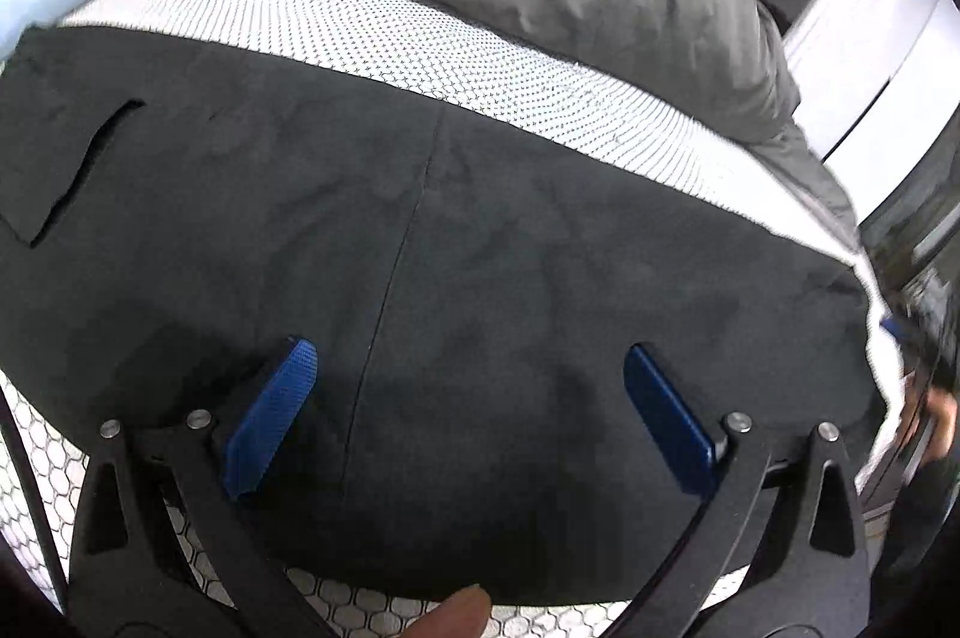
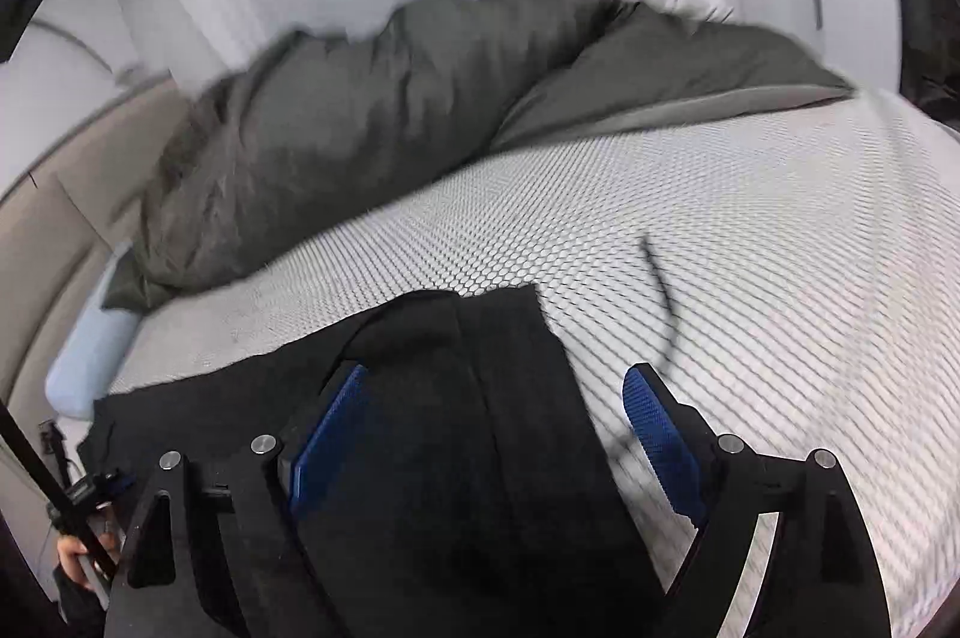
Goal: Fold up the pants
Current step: 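Open both grippers and lift them above the black pants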
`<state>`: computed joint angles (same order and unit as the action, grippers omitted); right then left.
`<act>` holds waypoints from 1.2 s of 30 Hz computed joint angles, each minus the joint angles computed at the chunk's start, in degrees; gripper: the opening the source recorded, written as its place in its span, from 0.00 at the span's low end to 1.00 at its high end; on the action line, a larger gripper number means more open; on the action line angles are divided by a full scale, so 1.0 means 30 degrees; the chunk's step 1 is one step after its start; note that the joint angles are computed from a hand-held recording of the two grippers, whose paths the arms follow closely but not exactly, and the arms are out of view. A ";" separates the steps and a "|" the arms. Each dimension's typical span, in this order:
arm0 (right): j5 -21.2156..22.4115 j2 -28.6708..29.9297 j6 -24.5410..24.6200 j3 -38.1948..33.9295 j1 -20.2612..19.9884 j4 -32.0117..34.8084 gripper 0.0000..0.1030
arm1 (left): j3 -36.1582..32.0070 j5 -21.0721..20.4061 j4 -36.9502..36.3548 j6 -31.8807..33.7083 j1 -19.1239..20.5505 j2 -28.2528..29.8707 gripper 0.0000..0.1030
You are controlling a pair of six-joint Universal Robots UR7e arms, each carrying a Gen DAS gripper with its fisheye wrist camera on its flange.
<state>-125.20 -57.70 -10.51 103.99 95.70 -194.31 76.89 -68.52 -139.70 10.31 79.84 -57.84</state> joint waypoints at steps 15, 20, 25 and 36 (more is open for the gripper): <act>-0.3396 0.3616 -0.0404 -0.6394 -0.0929 0.5679 0.53 | -0.1058 -0.0801 0.0774 0.0098 0.0173 0.0639 0.99; -0.4238 0.3281 -0.0471 -0.5115 -0.0231 0.2322 0.91 | -0.0844 -0.0773 0.0514 0.0044 0.0135 0.0485 0.99; -0.3804 0.2780 -0.0892 -0.2235 0.1199 -0.2628 1.00 | 0.0098 -0.0438 -0.0531 0.0280 0.0011 -0.0273 0.99; 0.0885 0.5408 0.0073 -0.0669 0.1479 -0.2802 1.00 | 0.0644 0.1055 -0.2763 -0.1027 0.1303 -0.2455 0.99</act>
